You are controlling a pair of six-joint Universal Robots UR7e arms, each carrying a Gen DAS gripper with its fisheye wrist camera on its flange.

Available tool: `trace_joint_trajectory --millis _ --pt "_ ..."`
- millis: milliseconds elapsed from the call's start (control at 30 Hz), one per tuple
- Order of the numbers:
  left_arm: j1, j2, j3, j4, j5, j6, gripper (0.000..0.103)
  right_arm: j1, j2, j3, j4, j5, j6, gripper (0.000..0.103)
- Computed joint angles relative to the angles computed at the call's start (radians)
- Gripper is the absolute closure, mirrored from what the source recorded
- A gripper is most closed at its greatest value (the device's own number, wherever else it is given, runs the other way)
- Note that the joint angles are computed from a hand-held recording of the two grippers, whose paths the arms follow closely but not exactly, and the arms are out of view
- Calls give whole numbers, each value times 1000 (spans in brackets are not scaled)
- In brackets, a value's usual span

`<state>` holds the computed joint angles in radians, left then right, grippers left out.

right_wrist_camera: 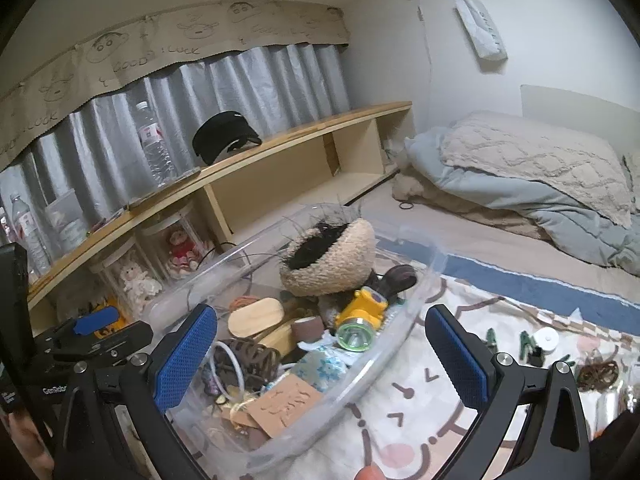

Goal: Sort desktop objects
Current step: 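Withdraw both grippers from the bin and move toward the green clothespins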

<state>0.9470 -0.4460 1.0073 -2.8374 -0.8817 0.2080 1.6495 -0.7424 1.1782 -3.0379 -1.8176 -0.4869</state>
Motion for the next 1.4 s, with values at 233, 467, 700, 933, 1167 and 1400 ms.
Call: trace_joint_trajectory --millis 233,467,700,933,1167,1400 --pt "-14 15 -6 5 -42 0 0 -8 -40 50 -41 -26 -21 0" --pt "-33 33 -9 -3 -71 7 0 -17 -90 109 -87 -39 -28 0" --pt "-48 49 -10 -7 -104 11 0 -25 -143 169 -134 -52 -27 0" --pt "-65 78 -36 3 -129 28 0 -40 -193 225 -174 -70 -26 0" --pt "-84 134 -118 63 -167 30 0 -53 -219 243 -218 -122 -31 0" --pt "-100 197 -224 128 -194 53 0 -72 -247 250 -246 -131 -27 0"
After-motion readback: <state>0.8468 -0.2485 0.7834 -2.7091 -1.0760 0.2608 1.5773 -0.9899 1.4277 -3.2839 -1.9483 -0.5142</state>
